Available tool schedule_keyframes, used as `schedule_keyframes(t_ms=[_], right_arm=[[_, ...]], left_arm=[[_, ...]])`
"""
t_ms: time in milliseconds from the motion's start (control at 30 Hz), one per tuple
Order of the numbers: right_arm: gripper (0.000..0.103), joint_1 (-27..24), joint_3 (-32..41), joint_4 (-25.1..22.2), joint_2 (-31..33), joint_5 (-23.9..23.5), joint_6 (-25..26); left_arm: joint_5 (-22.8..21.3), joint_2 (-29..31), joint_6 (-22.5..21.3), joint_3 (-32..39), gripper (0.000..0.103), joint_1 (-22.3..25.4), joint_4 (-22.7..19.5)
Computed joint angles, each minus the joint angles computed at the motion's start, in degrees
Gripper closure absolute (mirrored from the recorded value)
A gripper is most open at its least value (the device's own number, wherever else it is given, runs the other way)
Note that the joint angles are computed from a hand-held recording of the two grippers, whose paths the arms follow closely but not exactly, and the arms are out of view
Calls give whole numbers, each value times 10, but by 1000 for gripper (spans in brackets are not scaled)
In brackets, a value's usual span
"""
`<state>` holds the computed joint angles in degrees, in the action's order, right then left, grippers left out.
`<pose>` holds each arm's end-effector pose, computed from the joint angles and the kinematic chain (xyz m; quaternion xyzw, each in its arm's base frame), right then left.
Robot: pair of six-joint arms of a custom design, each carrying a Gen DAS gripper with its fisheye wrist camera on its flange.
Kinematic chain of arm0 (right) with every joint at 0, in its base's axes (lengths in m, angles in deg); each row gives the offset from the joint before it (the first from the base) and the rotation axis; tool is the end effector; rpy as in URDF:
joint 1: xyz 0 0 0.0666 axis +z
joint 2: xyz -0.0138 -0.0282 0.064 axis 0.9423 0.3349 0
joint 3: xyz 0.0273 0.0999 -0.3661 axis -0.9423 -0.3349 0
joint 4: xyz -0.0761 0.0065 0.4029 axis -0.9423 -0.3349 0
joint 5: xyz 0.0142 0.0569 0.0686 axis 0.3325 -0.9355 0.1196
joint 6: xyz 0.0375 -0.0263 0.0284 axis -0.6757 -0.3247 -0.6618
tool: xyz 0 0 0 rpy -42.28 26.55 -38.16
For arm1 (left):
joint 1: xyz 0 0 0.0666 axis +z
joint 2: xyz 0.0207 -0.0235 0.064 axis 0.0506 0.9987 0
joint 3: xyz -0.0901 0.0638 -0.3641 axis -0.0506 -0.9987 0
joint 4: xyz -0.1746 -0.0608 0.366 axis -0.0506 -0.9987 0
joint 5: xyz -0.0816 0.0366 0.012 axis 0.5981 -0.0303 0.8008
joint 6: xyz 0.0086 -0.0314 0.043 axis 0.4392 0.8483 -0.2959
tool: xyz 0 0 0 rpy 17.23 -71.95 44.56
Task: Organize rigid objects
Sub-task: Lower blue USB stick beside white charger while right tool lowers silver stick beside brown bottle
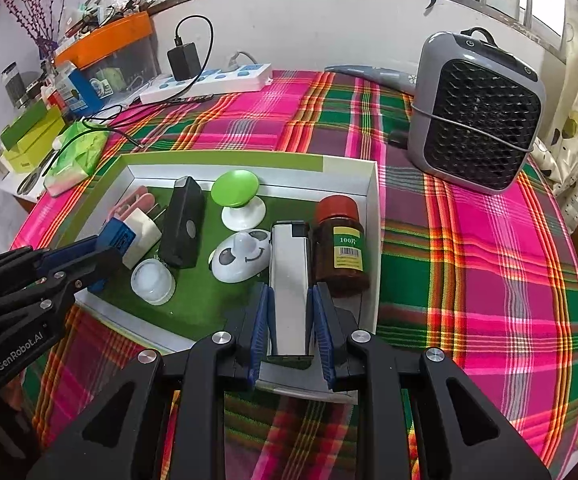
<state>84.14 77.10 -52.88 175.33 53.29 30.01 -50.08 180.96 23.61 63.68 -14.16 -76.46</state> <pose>0.5293 0.1254 0.3871 0.0308 0.9504 0.0371 0.3073 0.5659 -0.1807 0.3933 0.2004 0.9163 -0.1225 0.3244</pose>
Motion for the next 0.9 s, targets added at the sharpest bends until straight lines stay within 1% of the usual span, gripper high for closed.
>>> schedule_keyframes(t_ms=[167,367,900], right_arm=[[79,0,1,-1,4,0,1],[79,0,0,1,6,-3,-4],[79,1,0,1,9,-5,-2]], left_arm=[[3,3,3,1,82,1,2],[10,9,11,7,82,2,-9],[6,12,8,9,82,0,-13]])
